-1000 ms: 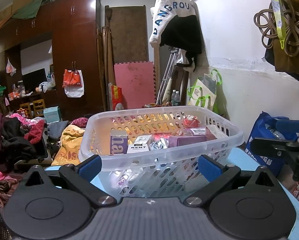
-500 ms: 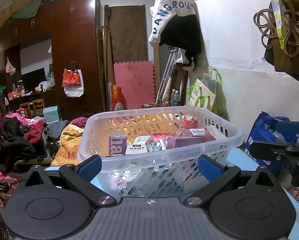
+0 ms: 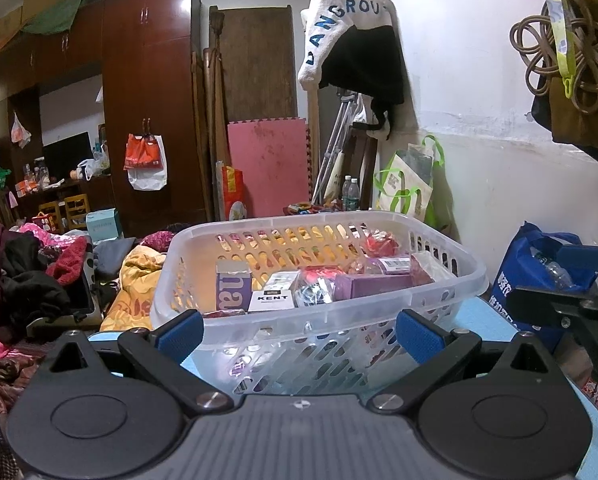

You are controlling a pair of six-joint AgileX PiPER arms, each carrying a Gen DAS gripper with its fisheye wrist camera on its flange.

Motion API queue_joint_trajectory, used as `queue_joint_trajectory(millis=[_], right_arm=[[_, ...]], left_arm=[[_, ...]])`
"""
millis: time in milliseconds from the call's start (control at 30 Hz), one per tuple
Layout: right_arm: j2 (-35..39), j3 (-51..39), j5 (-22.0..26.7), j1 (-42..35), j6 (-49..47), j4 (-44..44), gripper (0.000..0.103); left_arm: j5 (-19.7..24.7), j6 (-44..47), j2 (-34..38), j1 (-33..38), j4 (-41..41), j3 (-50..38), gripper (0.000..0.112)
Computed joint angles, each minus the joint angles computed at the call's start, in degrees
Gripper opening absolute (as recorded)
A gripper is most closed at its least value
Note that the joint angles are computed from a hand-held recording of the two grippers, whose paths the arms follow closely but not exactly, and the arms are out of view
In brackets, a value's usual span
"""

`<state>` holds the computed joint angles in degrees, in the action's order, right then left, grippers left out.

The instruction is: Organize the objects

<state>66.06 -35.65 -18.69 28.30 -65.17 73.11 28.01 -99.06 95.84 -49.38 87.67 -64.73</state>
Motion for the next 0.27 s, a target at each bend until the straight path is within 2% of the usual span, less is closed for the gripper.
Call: queue_joint_trajectory(millis=[100, 267], right_arm=[[0.0, 0.0, 0.0, 0.0, -0.2, 0.2, 0.103], [-0.5, 0.2, 0.5, -0.7, -0.6, 0.2, 0.103]], left_arm=[[-1.2, 0.5, 0.4, 0.7, -0.8, -0.6, 0.103], [0.6, 0.3, 1.8, -0.1, -0.5, -1.9, 0.103]])
